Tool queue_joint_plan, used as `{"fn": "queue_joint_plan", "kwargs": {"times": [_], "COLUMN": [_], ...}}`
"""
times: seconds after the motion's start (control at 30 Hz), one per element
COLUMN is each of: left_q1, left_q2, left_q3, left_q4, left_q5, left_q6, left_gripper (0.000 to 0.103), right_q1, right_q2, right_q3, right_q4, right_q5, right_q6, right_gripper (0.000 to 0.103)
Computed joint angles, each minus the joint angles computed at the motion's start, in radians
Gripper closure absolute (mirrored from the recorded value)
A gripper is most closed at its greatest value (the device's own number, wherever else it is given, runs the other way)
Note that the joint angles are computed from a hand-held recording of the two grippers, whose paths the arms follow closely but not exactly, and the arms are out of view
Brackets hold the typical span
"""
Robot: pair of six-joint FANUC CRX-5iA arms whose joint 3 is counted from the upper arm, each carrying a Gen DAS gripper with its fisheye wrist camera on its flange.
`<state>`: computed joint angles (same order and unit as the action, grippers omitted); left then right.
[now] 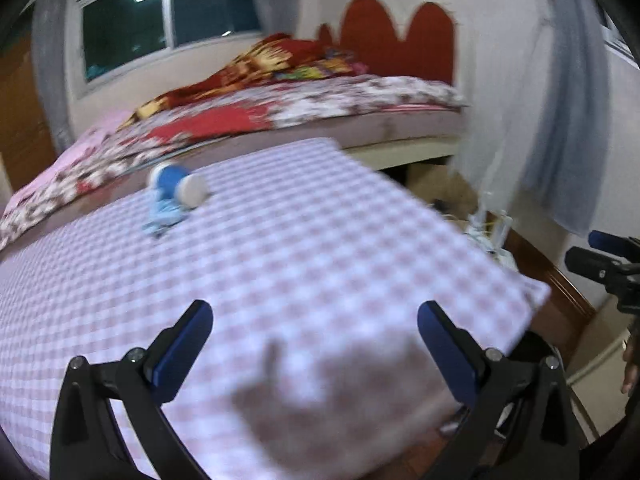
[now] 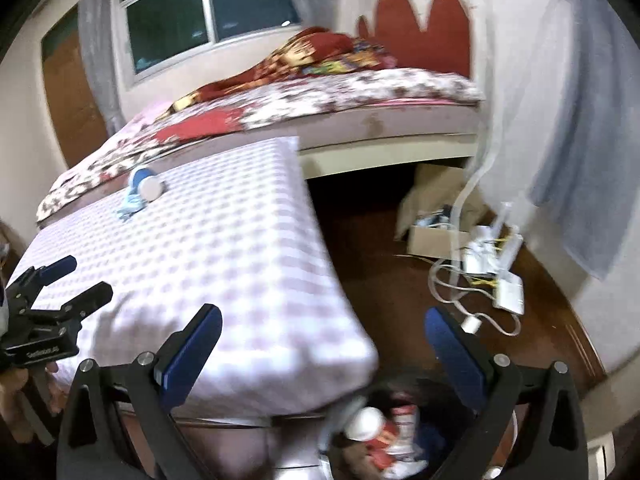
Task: Collect trash
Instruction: 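Move both tools back over the table toward the blue cup and light blue cloth, then grasp the light blue cloth with the left tool while the right tool grasps the blue cup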
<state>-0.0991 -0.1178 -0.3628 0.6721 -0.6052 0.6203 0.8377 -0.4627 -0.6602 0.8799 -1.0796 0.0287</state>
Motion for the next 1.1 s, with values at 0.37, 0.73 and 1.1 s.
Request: {"fn": "queue_joint_plan", "kwargs": {"times": [0.37, 0.73, 1.1], "left_q1": [0.134, 0.121, 0.157], "left_q2": [0.300, 0.631, 0.676], "left_q3": [0.314, 0.751, 0.794], "left_q4": [-0.062, -0.215, -0.161], "left_q5": [-0.050, -0.253, -0.257], "left_q6": [0.137, 0.307, 0.278], "left_gripper": [0.014, 0.041, 0.078], "right_q1": [-0.203, -0.330, -0.344], "right_q2": [0.404, 0.786, 1.007], "right_q3": [0.356, 0.834, 1.193], "right_q4": [-0.146, -0.479, -0.713], "right_q5": [0.336, 0.335, 0.247], "right_q6": [0.366, 0.835, 1.170], "right_gripper": [0.001, 0.005, 0.008]}}
